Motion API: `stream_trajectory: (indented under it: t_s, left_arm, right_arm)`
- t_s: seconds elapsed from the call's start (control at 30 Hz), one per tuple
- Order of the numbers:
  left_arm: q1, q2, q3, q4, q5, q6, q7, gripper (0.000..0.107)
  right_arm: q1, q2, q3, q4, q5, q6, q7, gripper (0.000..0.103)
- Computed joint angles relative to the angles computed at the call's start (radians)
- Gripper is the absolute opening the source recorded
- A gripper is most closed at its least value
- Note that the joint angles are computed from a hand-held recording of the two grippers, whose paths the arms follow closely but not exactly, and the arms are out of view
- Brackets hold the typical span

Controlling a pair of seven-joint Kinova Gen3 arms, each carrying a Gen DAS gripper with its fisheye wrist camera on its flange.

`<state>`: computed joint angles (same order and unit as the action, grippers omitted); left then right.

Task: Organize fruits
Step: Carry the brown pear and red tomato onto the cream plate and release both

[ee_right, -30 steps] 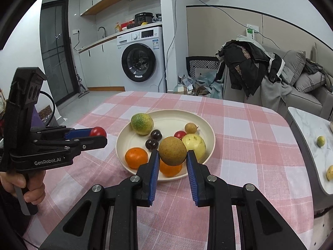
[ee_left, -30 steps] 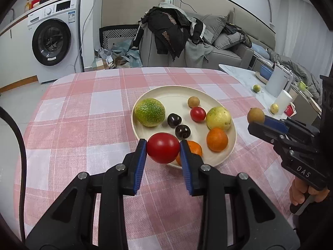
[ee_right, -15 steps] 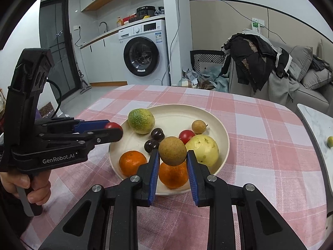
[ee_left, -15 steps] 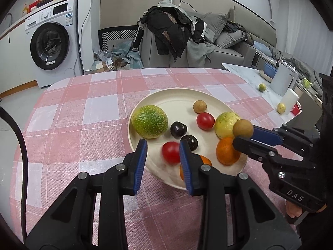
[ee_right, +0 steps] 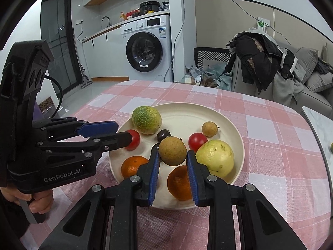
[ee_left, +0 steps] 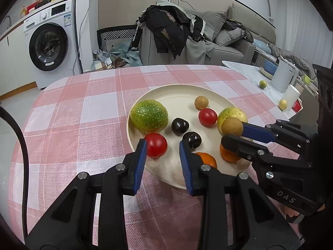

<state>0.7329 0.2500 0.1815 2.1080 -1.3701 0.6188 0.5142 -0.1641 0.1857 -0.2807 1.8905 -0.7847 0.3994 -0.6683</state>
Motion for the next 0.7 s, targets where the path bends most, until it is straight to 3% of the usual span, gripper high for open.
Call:
stream_trajectory:
  t_s: [0.2, 0.3, 0.47, 0.53, 0.67, 0.7]
  left_arm:
    - [0.029, 0.008, 0.010, 0.009, -0.035, 0.055, 0.041, 0.029]
    - [0.029, -0.005, 0.018, 0.025, -0.061, 0.060, 0.086, 0.031]
    - [0.047, -0.016, 0.048, 0.043, -0.077, 0.125, 0.139, 0.053]
    - [0.059, -0.021, 0.062, 0.050, -0.083, 0.153, 0.155, 0.062]
    - [0.092, -0.027, 0.091, 0.065, -0.088, 0.218, 0.188, 0.084]
    - [0.100, -0.027, 0.098, 0.066, -0.085, 0.234, 0.192, 0.084]
  right_arm:
    - [-0.014, 0.008, 0.013, -0.005, 0.044, -0.003, -0.049, 0.027]
    - [0.010, 0.004, -0.004, 0.002, 0.017, -0.011, -0.027, 0.028]
    - [0.019, -0.012, -0.002, 0.015, 0.005, -0.021, -0.014, 0.036]
    - [0.028, -0.026, -0.003, 0.031, -0.016, -0.032, 0.010, 0.052]
    - [0.047, -0.047, 0.010, 0.048, -0.076, -0.009, 0.074, 0.065]
    - [0.049, -0.053, 0.017, 0.052, -0.092, 0.003, 0.087, 0.075]
